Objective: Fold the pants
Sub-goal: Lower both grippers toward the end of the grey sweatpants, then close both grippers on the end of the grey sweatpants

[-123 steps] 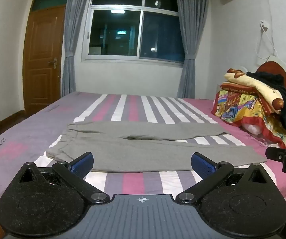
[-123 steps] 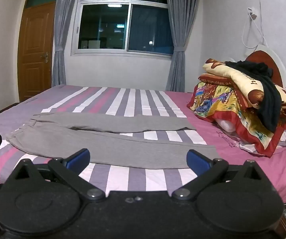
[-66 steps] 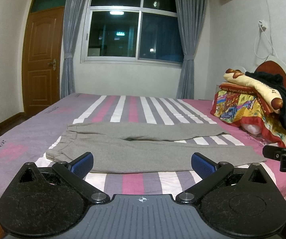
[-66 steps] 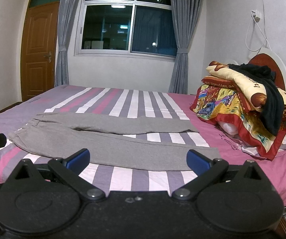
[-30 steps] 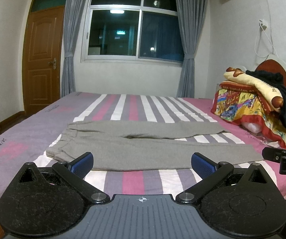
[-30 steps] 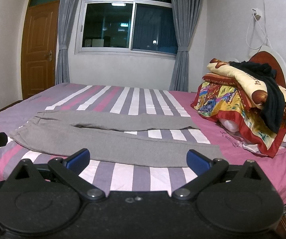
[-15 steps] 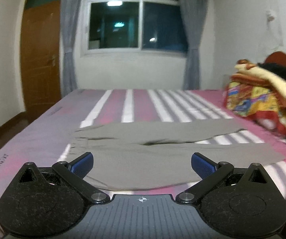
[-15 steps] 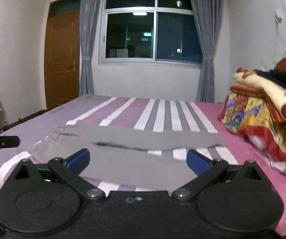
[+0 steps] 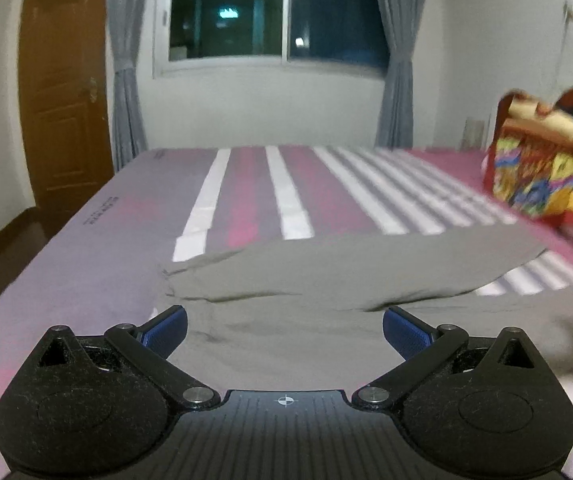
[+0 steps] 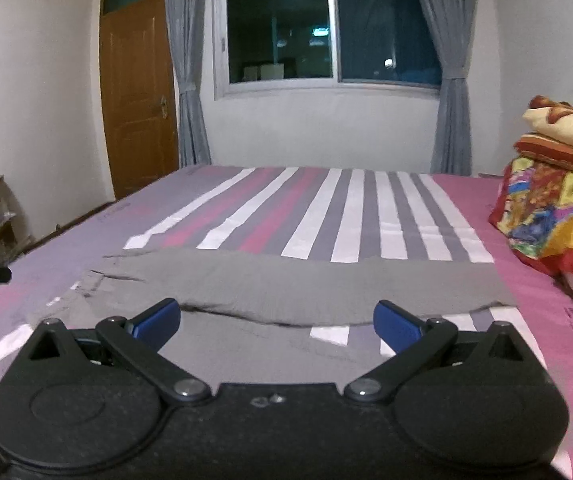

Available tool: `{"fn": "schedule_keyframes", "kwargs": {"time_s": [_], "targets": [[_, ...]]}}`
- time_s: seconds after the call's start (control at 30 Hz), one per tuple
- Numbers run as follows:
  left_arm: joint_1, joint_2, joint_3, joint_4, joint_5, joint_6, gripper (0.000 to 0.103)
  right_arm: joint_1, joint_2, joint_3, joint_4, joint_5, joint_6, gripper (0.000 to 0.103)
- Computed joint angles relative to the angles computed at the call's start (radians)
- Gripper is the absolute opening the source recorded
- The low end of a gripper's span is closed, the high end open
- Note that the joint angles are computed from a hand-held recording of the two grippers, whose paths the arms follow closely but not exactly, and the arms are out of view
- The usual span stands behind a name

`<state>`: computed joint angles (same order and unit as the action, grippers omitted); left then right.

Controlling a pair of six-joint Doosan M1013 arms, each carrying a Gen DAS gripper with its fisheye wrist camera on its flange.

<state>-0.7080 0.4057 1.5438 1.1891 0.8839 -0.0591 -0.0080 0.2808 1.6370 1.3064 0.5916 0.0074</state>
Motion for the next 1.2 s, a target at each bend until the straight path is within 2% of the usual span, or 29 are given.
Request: {"fn": "schedule_keyframes", "kwargs": {"time_s": [0.1,0.23,0.27,0.3,0.37,0.43,0.53,0.77,0.87,0.93,0.97,1.0,1.03,1.07,1.1,1.13,1.2], "targets": [[0.079,0.034,-0.035,-0.058,-0.035,0.125,0.103,0.028,0.078,-0.095,-0.057,0.022,0.006,0.102],[0.182,0.080,-0.074,-0.114,-0.100,0.171,0.101,0.072,0.204,-0.255,-0.163,0.044,0.069,0.094],[0.206,0.097,-0.090,-0.136,-0.111,0.196,0.089,0.082,0.230,-0.286,-0.186,0.042,0.086,0.092],[0.231,0.115,-0.108,-0.172,-0.124,0.237,0.082,0.092,0.257,-0.321,-0.211,0.043,0.109,0.091],[0.266,0.147,-0.139,-0.217,-0.143,0.299,0.082,0.106,0.321,-0.403,-0.264,0.069,0.190,0.090],[0.293,0.183,-0.174,-0.273,-0.143,0.391,0.082,0.118,0.386,-0.490,-0.327,0.102,0.264,0.087],[0.324,0.223,-0.213,-0.340,-0.153,0.494,0.082,0.137,0.460,-0.593,-0.422,0.131,0.285,0.075],[0.387,0.267,-0.250,-0.548,-0.272,0.707,0.082,0.162,0.609,-0.839,-0.584,0.261,0.340,0.072],[0.407,0.288,-0.272,-0.631,-0.292,0.799,0.082,0.172,0.687,-0.989,-0.706,0.353,0.401,0.069],[0.412,0.299,-0.284,-0.645,-0.299,0.814,0.070,0.172,0.762,-1.141,-0.770,0.503,0.474,0.069],[0.414,0.300,-0.284,-0.659,-0.319,0.828,0.056,0.170,0.785,-1.186,-0.779,0.544,0.487,0.069],[0.406,0.308,-0.297,-0.621,-0.299,0.811,0.044,0.171,0.794,-1.208,-0.790,0.570,0.486,0.068],[0.404,0.310,-0.302,-0.629,-0.300,0.835,0.031,0.172,0.801,-1.225,-0.795,0.595,0.486,0.061],[0.405,0.313,-0.306,-0.654,-0.314,0.860,0.021,0.173,0.807,-1.239,-0.795,0.616,0.488,0.045],[0.396,0.319,-0.320,-0.627,-0.281,0.850,0.021,0.175,0.791,-1.212,-0.799,0.606,0.478,0.035],[0.392,0.319,-0.323,-0.612,-0.268,0.837,0.021,0.179,0.773,-1.179,-0.810,0.579,0.472,0.010],[0.380,0.302,-0.304,-0.543,-0.269,0.743,0.019,0.184,0.723,-1.089,-0.829,0.496,0.465,0.006]]}}
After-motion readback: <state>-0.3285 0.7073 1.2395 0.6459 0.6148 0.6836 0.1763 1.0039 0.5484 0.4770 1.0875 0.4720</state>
